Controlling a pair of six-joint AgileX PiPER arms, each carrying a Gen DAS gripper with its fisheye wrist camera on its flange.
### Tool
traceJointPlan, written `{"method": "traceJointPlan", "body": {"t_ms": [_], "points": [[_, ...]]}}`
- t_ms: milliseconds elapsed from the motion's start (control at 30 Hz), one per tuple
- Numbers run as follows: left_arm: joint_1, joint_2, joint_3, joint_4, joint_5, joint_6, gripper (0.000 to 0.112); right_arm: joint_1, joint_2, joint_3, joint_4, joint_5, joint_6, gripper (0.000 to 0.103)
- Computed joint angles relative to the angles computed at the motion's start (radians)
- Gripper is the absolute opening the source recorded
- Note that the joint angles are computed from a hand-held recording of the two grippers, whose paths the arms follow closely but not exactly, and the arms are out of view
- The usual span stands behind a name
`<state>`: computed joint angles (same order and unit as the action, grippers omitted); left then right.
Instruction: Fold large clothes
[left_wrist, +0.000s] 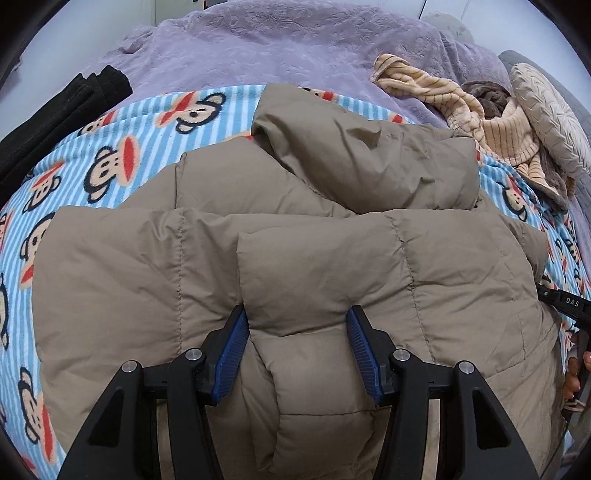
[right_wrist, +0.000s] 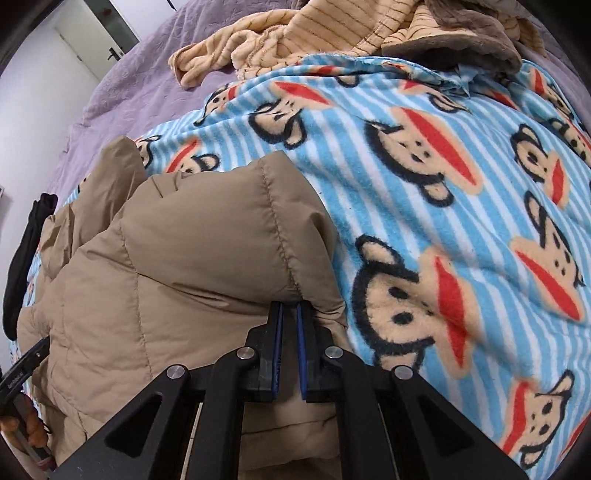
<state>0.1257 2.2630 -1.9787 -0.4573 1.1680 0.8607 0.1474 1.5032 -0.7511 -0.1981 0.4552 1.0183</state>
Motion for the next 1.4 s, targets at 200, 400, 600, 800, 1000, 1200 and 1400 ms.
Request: {"method": "traceJointPlan", "body": {"t_ms": [200,400,600,800,1000,1200,1400], "points": [[0.042,-0.073,0.053,0.036,-0.019,-0.004,0.057,0.005,-0.034,-0.012,0.027,0.049,-0.025,0.011],[0.086,-0.147,0.106,0.07,-0.002,-0.023,0.057,0.088,-0.151,0.013,-0.021,0.136,0.065,0.011],[0.117,-0.264,0.252,0.097,0.014,0.014,0.057,0.196,-0.295,0.059,-0.004,0.214,0.163,0.012],[0.159,-0.424,0.479,0.121,-0.036,0.042,0.099,0.326,-0.411,0.125,0.051,0.267,0.272,0.033],[0.209,-0.551,0.622,0.159,-0.04,0.015,0.1,0.466,-0.526,0.197,0.084,0.317,0.385,0.047],[0.264,-0.65,0.712,0.209,-0.016,0.023,0.1,0.539,-0.615,0.228,0.146,0.37,0.407,0.051],[0.345,-0.69,0.726,0.236,0.049,0.062,0.1,0.772,-0.666,0.203,0.038,0.44,0.677,0.072]]}}
